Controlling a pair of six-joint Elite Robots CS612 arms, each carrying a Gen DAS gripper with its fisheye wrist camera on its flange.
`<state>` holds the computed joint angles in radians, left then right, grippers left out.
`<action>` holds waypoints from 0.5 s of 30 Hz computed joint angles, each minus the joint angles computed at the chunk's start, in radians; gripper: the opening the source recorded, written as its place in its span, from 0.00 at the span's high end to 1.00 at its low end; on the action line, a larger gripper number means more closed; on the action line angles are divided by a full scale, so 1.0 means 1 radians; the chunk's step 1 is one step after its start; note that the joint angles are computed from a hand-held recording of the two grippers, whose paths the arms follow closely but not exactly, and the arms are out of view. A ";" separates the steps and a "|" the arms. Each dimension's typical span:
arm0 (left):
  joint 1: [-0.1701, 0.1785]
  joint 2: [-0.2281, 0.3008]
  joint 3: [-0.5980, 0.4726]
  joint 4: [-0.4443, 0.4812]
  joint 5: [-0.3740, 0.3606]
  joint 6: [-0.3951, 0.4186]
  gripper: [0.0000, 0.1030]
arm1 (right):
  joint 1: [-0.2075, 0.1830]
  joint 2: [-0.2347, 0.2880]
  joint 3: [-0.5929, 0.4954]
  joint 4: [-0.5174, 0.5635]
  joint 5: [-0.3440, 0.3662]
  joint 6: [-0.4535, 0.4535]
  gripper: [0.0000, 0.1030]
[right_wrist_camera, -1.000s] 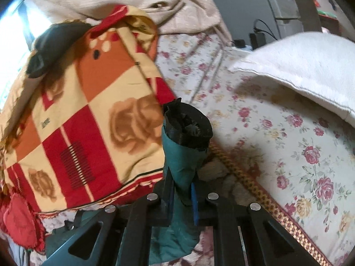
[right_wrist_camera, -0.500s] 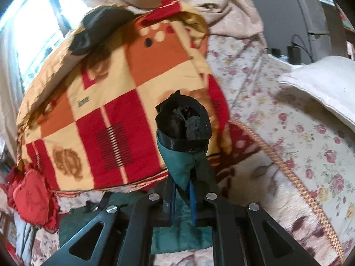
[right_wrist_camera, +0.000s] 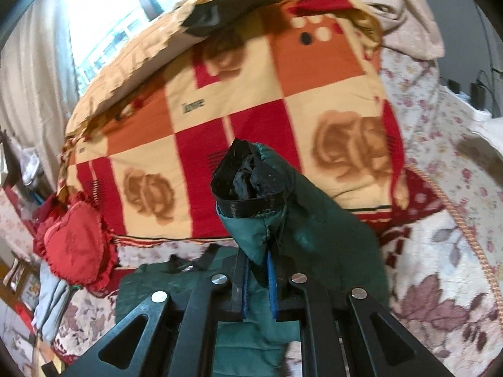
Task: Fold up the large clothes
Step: 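Lift the gripped sleeve cuff upward with the right tool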
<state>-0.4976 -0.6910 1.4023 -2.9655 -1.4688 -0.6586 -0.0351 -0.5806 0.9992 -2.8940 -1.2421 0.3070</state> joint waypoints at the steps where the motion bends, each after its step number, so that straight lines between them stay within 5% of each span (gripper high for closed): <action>1: 0.000 0.000 0.001 -0.001 -0.002 0.000 0.18 | 0.004 0.003 -0.008 0.006 0.009 -0.003 0.91; 15: 0.006 -0.006 0.024 -0.035 -0.018 -0.019 0.18 | 0.080 0.075 -0.170 0.108 0.127 -0.062 0.92</action>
<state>-0.4914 -0.6967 1.4258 -3.0007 -1.4864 -0.6772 0.0452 -0.5057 0.8289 -2.7859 -1.1152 0.2454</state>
